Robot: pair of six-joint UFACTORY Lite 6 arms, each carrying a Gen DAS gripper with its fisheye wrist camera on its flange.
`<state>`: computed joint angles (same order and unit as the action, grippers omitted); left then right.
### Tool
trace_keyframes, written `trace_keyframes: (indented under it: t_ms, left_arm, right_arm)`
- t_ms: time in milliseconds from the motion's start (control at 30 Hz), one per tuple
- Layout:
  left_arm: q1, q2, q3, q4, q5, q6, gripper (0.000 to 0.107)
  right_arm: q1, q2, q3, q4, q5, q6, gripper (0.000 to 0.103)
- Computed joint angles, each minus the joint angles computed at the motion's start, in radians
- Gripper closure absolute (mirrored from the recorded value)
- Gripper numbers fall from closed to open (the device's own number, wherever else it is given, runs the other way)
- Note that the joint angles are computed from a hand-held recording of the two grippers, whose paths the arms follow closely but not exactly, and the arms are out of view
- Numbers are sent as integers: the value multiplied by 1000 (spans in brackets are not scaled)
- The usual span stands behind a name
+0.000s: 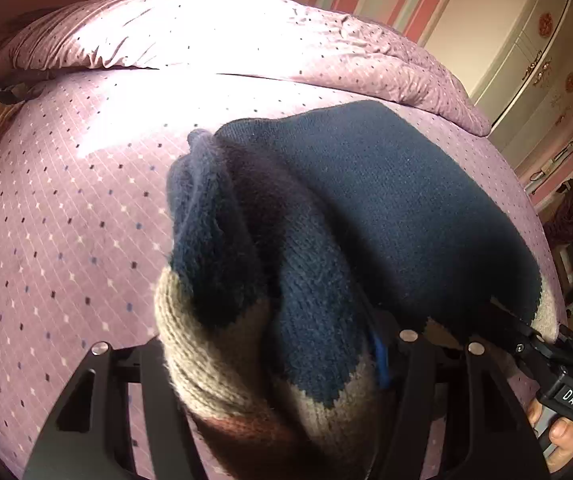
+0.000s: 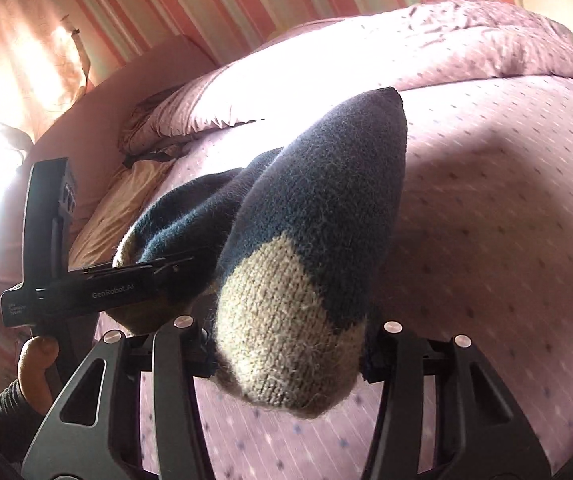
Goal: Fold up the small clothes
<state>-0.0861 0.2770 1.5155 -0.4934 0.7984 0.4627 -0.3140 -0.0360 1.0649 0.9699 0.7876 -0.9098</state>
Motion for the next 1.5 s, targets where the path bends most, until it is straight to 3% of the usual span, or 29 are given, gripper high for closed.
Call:
trace_keyframes:
  t_ms: [100,233,333,400,567,667,733,767,900,967,1100,1233,1300,1433,1500]
  left_arm:
    - [-118,-99,-196,53,-80,-90,45]
    - [-210,-168,-397,120,-211,-166,42]
    - [-175,-162,-466,24,-254,-54,31]
    - [-130,-162,-475,-56,-248,37,22]
    - [-62,-224,-465,-49,-130,62,22]
    - [-29,-288,-444,10,-30,13,22]
    - [-35,-359,-445,103,-11,-43,18]
    - [-63,-397,-457,192,-30,-115,13]
    - [-170,-428,-472,498,-74,-386,13]
    - [-218,-382,-485,611,-112,-500,13]
    - [-223,-353,-567,697,-194,-568,12]
    - [-195,-288,-578,672,-254,-550,12]
    - [-185,-310,-613,662,-272,-538,11]
    - [-169,-314,-627,612,-285,-510,11]
    - [-170,-325,-642,630,-299,-532,8]
  right_arm:
    - [-137,-52,-91,-60,96,-64,53]
    - [-265,3,-205,-71,121,-206,50]
    - [-318,37,-272,-36,103,-280,46]
    - [-334,41,-293,-8,106,-281,41]
    - [-373,29,-212,-151,206,-194,32]
    - [-423,-81,-197,-197,264,-174,14]
    - [-452,-186,-191,-233,270,-165,8]
    - [-422,-242,-193,-282,221,-105,6]
    - [-98,-438,-319,-672,-155,305,7]
    - [40,-450,-367,-881,-242,515,8]
    - [194,-445,-435,-1300,-300,933,9]
    - [290,-423,-508,-1633,-280,1308,7]
    - [237,-413,-527,-1609,-318,1316,3]
    - [69,-341,-510,-1246,-435,988,3]
    - [59,-369,-544,-1198,-476,937,3]
